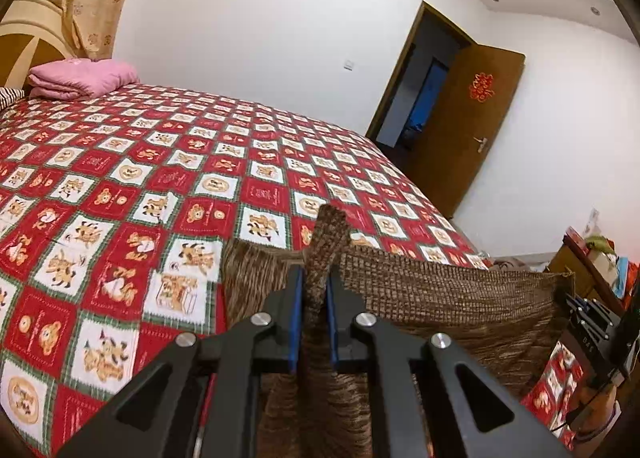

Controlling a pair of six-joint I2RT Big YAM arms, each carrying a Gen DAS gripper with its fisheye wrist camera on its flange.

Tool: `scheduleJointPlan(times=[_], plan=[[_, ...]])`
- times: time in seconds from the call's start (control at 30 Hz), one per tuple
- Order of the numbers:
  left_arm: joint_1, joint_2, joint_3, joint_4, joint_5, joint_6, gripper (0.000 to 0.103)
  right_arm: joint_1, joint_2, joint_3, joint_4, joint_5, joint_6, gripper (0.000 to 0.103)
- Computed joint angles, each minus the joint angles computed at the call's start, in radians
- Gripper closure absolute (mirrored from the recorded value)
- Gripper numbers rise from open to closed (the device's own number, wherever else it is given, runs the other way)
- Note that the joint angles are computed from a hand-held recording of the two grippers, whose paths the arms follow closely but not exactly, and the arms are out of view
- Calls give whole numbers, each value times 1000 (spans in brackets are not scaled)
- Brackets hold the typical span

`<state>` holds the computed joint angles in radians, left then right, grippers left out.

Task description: Fold small clothes

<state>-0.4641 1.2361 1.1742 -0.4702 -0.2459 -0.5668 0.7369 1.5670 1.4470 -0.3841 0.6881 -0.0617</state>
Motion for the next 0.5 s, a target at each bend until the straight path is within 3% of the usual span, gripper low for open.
scheduleJointPlan(times=[0.27,0.5], plan=[[69,156,104,9,54,-5,92,-80,188,206,-58,-45,-50,94],[126,365,280,-56,88,12,92,-151,376,411,-135,-107,-34,94]])
